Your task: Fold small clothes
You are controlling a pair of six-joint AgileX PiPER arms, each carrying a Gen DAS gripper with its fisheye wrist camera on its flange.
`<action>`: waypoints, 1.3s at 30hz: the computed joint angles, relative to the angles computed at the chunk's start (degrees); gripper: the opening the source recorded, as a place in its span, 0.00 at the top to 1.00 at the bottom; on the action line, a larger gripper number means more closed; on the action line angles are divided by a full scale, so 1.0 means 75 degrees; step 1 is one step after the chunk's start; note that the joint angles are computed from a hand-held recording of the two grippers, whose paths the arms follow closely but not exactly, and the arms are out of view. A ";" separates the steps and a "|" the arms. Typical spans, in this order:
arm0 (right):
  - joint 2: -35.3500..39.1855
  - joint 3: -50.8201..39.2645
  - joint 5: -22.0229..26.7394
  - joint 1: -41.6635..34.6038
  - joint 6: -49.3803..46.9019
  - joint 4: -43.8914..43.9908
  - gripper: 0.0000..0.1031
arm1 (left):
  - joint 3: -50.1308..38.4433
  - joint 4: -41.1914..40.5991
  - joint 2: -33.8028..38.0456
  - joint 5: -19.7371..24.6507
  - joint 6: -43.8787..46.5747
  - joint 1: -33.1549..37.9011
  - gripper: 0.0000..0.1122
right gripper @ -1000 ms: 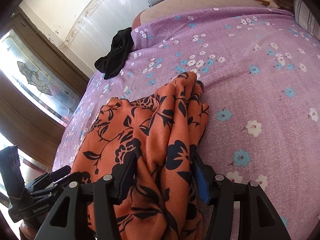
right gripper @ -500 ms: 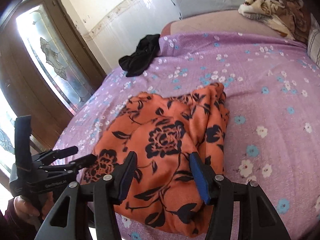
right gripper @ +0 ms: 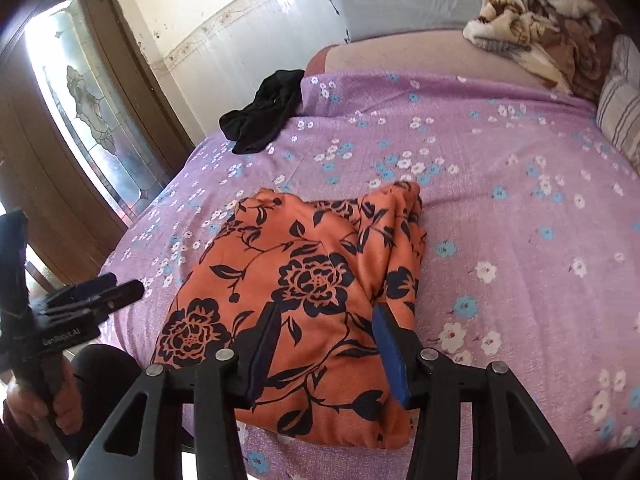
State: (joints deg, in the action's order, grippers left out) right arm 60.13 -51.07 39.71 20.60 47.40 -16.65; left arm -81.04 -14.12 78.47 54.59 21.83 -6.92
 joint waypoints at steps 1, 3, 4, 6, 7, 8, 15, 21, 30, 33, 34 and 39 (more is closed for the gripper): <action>-0.0041 -0.0211 0.0270 0.0290 0.0409 -0.0517 0.50 | -0.0100 -0.0038 -0.0140 -0.0031 -0.0060 0.0005 0.26; -0.0130 -0.0575 0.0869 0.0895 0.1248 -0.1577 0.47 | -0.0158 0.0067 -0.0473 -0.0294 -0.0248 -0.0092 0.19; -0.0146 -0.0742 0.1201 0.1233 0.1685 -0.2143 0.45 | -0.0154 0.0157 -0.0624 -0.0477 -0.0321 -0.0150 0.15; -0.0161 -0.1040 0.1832 0.1826 0.2267 -0.3024 0.41 | -0.0018 0.0284 -0.1000 -0.0902 -0.0369 -0.0274 0.15; -0.0162 -0.1177 0.2090 0.2049 0.2417 -0.3297 0.41 | 0.0078 0.0360 -0.1180 -0.1136 -0.0355 -0.0354 0.14; -0.0161 -0.1298 0.2307 0.2226 0.2532 -0.3494 0.41 | 0.0170 0.0514 -0.1344 -0.1350 -0.0375 -0.0461 0.10; -0.0076 -0.1732 0.3004 0.2675 0.2725 -0.3615 0.36 | 0.0758 0.3590 -0.2060 -0.2224 -0.2088 -0.1783 0.08; -0.0043 -0.1663 0.3297 0.2942 0.2905 -0.3572 0.36 | 0.0627 0.2727 -0.2110 -0.1690 -0.1377 -0.1495 0.08; 0.0045 -0.1860 0.3324 0.3002 0.3233 -0.3313 0.36 | 0.0281 0.1680 -0.1604 -0.0901 -0.0944 -0.0713 0.08; 0.0240 -0.2033 0.3592 0.3391 0.3359 -0.3528 0.36 | 0.0247 0.1624 -0.1484 -0.0719 -0.1031 -0.0640 0.08; 0.0299 -0.2087 0.3683 0.3535 0.3401 -0.3621 0.36 | 0.0228 0.1656 -0.1454 -0.0702 -0.1074 -0.0636 0.08; 0.0511 -0.2361 0.3973 0.4006 0.3502 -0.3936 0.36 | 0.0256 0.1702 -0.1546 -0.0740 -0.1117 -0.0527 0.08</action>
